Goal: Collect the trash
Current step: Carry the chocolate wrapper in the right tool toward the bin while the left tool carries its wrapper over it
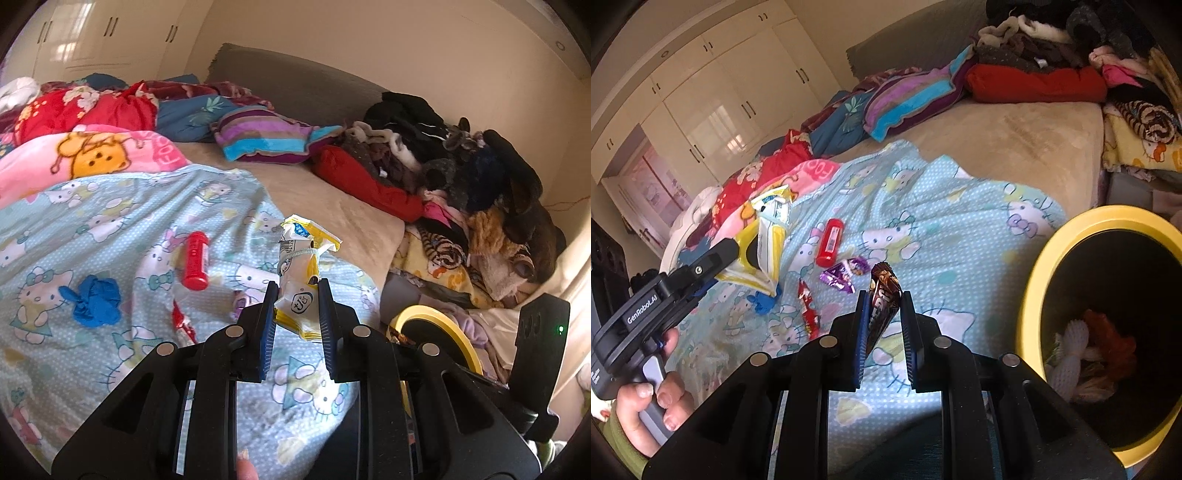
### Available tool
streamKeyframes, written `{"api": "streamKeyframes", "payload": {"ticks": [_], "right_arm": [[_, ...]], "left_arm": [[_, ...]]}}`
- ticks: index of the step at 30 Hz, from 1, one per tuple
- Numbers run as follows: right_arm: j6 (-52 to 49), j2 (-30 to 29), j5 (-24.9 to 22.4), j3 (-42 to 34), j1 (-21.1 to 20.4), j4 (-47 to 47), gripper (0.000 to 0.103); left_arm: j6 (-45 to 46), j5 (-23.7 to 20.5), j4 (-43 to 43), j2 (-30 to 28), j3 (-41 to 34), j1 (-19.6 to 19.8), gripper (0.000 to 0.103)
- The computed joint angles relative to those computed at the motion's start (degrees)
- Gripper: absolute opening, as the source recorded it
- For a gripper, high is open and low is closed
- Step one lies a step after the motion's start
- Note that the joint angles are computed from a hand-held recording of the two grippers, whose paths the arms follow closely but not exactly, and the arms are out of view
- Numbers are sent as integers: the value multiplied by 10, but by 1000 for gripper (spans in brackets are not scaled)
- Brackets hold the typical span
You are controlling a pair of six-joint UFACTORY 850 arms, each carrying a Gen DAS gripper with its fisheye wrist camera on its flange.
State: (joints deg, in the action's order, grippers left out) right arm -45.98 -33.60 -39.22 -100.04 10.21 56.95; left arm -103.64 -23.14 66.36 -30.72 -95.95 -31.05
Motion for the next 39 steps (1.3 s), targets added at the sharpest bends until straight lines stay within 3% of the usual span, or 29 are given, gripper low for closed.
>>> {"api": "streamKeyframes", "payload": {"ticks": [12,39], "right_arm": [[-10,11,24,10,-20,16,17],[6,21,61,19,-77,28,17]], "left_arm": [[44,13,-20,-14,-25,-10,15],[235,28,-156,-69,-117,-30,15]]}}
